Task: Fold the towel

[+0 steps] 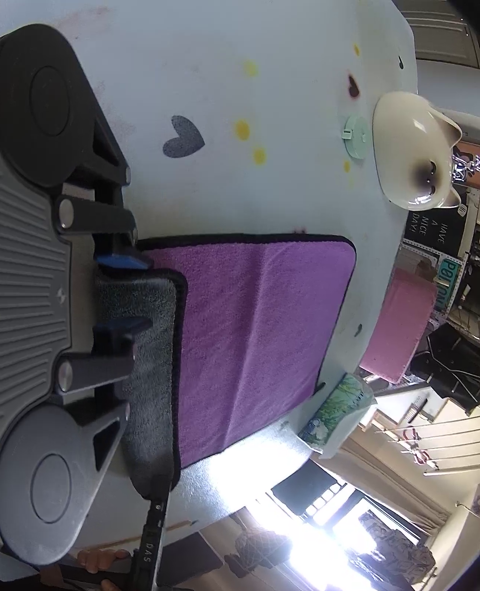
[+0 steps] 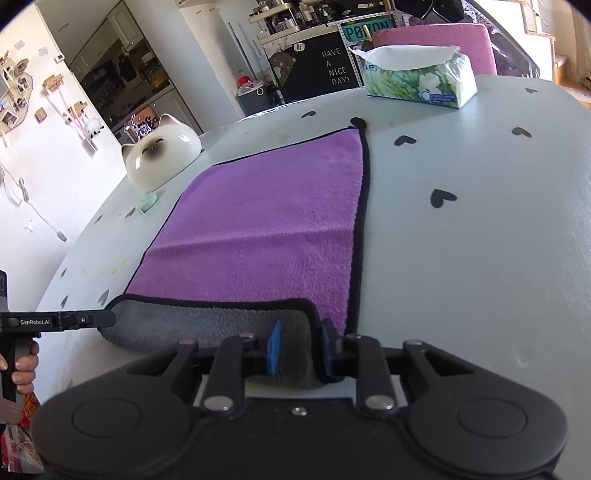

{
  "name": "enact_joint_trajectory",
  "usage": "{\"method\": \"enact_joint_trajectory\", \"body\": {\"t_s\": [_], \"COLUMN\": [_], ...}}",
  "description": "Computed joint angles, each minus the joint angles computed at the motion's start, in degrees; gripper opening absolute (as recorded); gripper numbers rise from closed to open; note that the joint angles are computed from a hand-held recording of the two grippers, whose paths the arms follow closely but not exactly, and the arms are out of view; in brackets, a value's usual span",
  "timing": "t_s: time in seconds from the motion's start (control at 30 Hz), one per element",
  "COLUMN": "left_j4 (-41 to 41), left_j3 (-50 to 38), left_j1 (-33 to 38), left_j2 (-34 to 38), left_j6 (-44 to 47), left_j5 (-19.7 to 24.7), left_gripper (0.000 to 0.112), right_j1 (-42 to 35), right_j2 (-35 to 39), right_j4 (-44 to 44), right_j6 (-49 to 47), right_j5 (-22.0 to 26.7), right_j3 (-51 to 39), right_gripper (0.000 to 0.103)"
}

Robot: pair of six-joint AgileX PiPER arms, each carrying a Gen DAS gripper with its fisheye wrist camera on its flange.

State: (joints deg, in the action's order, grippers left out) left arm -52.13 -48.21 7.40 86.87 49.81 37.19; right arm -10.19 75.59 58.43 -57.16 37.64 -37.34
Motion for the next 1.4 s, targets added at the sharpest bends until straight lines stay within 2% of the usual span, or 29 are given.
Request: {"method": "enact_joint_trajectory", "body": {"t_s": [0.13,0.2,0.7,1.07,1.4], "left_j4": [2.6,3.7,5.9,9.7,11.8], "left_j3": [-0.3,-0.3,-3.5,-13.3,-21.5], "left_j1": [-0.9,-1.2,-2.3,-5.2,-6.4], "left_j2": [0.1,-0.2,-2.9,1.9,7.9], "left_j6": [-2.9,-4.2,-7.0,-11.0,-13.7], "left_j5": [-1.3,-2.0,-3.7,-6.4,-6.7], "left_gripper": [0.012,0.005,0.004,0.004,0.004], "right_j1": [2.2,3.0,1.5,3.4,4.1], "right_j2": [0.5,0.5,-1.7,3.1,9.2], "right_j4": [-0.8,-1.6,-0.6,0.2,1.6], "right_j6": [1.7,3.1,2.3,3.4,3.9], "right_j5": [-2.4,-3.7,-2.8,-4.8,-6.2], "right_j3": [-0.4,-0.4,-2.8,-11.3,-18.9], "right_gripper": [0.018,0.011,0.005,0.004,0.004]}}
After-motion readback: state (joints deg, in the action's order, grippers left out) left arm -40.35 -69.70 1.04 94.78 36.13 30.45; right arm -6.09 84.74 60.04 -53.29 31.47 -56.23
